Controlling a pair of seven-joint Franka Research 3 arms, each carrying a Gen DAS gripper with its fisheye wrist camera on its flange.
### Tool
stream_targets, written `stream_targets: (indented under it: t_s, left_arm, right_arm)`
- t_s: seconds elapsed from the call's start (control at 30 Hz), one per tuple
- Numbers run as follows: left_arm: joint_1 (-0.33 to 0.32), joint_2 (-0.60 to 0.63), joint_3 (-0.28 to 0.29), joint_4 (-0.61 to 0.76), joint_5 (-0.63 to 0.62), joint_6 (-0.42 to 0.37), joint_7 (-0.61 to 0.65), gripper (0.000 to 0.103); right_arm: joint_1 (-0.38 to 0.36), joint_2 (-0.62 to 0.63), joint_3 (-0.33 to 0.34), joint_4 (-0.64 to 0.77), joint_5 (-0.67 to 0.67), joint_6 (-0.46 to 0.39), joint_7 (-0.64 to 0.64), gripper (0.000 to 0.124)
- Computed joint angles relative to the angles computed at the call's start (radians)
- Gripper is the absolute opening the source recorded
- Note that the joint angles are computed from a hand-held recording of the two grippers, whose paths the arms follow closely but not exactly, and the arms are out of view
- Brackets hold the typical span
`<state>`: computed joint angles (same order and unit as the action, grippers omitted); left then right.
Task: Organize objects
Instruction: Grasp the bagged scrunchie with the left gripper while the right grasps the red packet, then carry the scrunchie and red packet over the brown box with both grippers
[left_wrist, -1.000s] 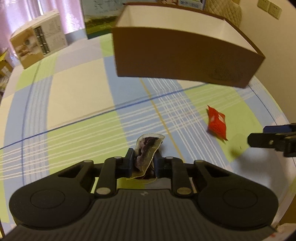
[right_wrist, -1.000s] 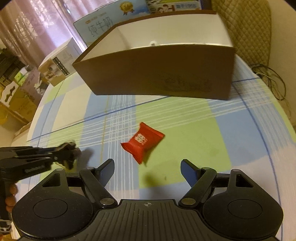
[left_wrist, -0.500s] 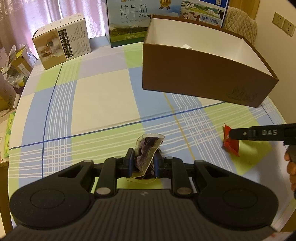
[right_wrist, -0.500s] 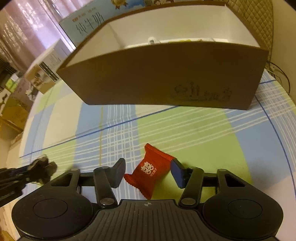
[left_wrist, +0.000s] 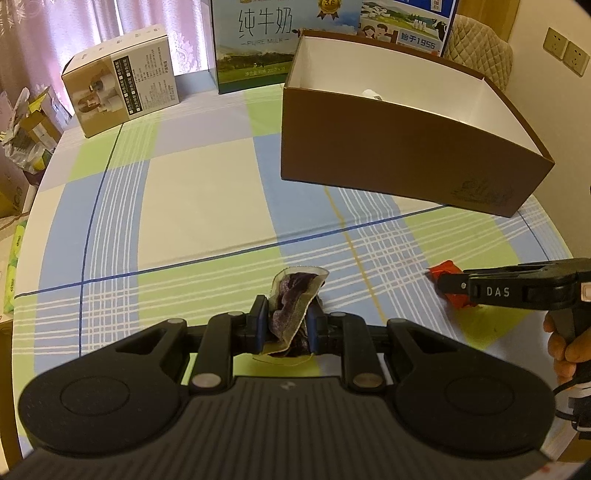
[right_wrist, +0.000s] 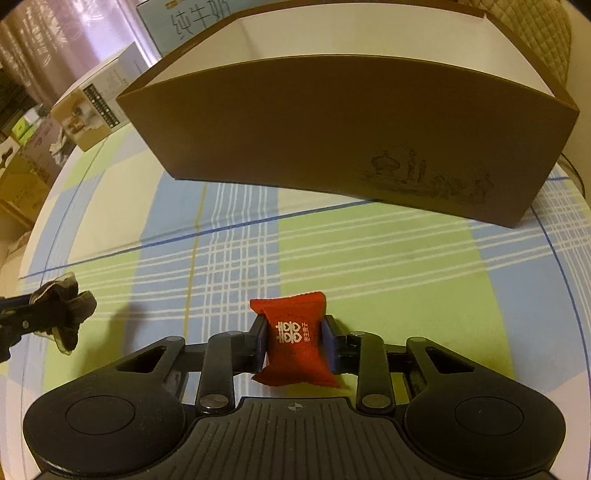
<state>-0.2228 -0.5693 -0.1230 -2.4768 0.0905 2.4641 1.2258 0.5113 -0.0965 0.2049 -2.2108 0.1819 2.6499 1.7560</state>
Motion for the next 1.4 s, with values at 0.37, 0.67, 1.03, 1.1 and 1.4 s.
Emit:
stream_targets:
  t_s: [0.37, 0.67, 1.03, 1.1, 1.4]
  left_arm:
    - [-0.005, -0.003, -0.005, 0.014, -0.001, -0.005, -0.002, 0.018]
    - [-0.008, 0.039, -0.013, 0.085, 0.01, 0.021, 0.011, 0.018]
    - [0.028, 0.236, -0.053, 0.288, 0.093, 0.116, 0.015, 0.018]
    - [0.035, 0.281, -0.062, 0.336, 0.114, 0.127, 0.009, 0.018]
    - [0.046, 0.532, -0.087, 0.61, 0.222, 0.075, -0.028, 0.018]
  right_arm:
    - [0.007, -0.086, -0.022, -0.053, 0.116, 0.022, -0.133, 0.024]
    - [-0.014, -0.151, -0.056, -0.029, 0.201, 0.042, -0.263, 0.024]
    - [-0.077, -0.057, -0.074, 0.133, 0.179, 0.113, -0.361, 0.024]
    - [-0.09, -0.019, -0.076, 0.178, 0.164, 0.116, -0.369, 0.024]
    - [-0.121, 0.19, -0.087, 0.417, 0.114, 0.023, -0.409, 0.024]
